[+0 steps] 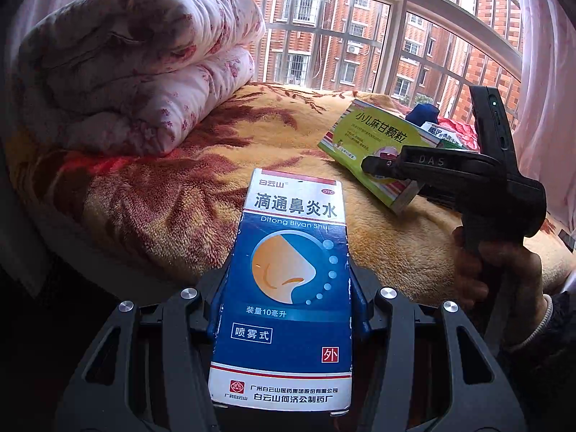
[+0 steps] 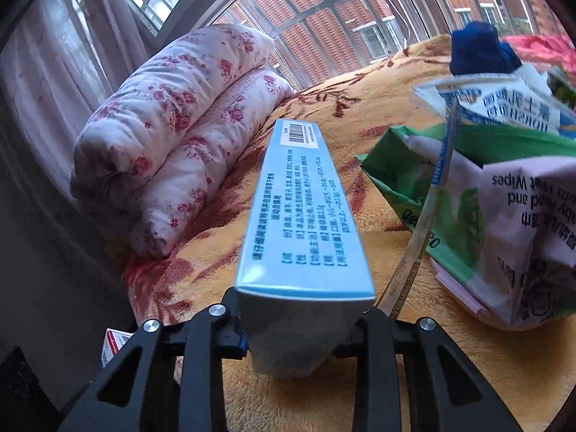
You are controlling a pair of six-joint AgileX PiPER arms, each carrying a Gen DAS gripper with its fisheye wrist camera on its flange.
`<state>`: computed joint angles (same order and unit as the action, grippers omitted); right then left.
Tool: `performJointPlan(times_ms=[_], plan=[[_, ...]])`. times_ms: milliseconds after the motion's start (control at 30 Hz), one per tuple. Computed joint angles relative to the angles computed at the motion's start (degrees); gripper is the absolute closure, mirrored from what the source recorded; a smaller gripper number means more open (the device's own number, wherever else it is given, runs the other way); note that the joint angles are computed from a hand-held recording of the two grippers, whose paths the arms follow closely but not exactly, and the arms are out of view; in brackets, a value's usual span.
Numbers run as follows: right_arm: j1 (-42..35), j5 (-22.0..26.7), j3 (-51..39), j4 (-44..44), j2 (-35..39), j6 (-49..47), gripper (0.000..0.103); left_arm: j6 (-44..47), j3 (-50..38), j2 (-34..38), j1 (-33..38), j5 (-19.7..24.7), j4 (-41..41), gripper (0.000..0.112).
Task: Collect trash
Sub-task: 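Lift the blue box with the left tool while the right tool grasps the green granule box, then carry both boxes down to the orange bucket and open both tools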
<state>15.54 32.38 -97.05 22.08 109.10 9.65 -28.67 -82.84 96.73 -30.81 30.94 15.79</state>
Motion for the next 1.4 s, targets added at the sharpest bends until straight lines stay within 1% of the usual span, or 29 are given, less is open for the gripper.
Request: performJointPlan(times_ms=[133, 233, 400, 467, 533, 667, 733, 867, 933, 1033, 1100, 1200, 1300, 1400], plan=[[3.8, -0.1, -0.2, -13.5, -1.5, 7.6, 0.074, -1.0, -0.5, 0.1, -0.4, 0.8, 1.3, 0.061], [5.4, 0.1, 0.7, -20.6, -3.3, 11.8, 0.074, -2.2, -0.8, 0.1, -0.9, 1.6, 2.4, 0.061], [6.9, 1.2, 3.7, -29.6, -7.9, 18.2, 0.074, -3.6, -1.6, -0.1, -1.7, 3.2, 3.6, 0.061], [7.2, 1.1, 6.2, -32.1, -10.9, 19.9, 0.074, -3.6, -2.4, 0.3, -2.2, 3.8, 3.5, 0.061], [8.0, 2.1, 8.7, -37.1, -14.2, 23.7, 0.074, -3.6, -3.7, 0.9, -2.9, 4.6, 3.7, 0.061], [8.5, 4.2, 15.4, -41.3, -22.3, 26.7, 0.074, -2.7, -5.7, 2.0, -4.8, 5.6, 3.1, 0.061], [8.7, 5.8, 19.0, -42.1, -26.7, 27.3, 0.074, -0.4, -6.2, 2.0, -5.7, 5.8, 0.8, 0.061], [7.9, 9.1, 25.6, -39.4, -35.7, 24.5, 0.074, 2.7, -6.5, 1.7, -8.2, 6.0, -1.4, 0.061], [7.7, 11.1, 27.9, -38.2, -39.6, 23.6, 0.074, 3.6, -6.7, 1.8, -9.7, 6.2, -1.9, 0.061], [9.1, 14.8, 31.0, -39.4, -45.5, 24.0, 0.074, 4.9, -7.2, 2.1, -11.7, 6.9, -3.0, 0.061], [10.8, 18.0, 32.3, -40.5, -49.0, 24.5, 0.074, 6.1, -7.4, 2.3, -12.6, 7.1, -4.0, 0.061], [13.7, 23.7, 33.4, -41.0, -53.3, 24.4, 0.074, 6.2, -7.9, 2.9, -14.7, 8.1, -3.4, 0.061], [19.5, 30.6, 34.6, -43.7, -56.2, 27.0, 0.074, 7.0, -7.9, 3.4, -16.1, 9.5, -3.7, 0.061], [28.2, 37.4, 35.9, -47.8, -58.1, 31.5, 0.074, 9.0, -7.4, 3.6, -16.8, 11.0, -5.3, 0.061]])
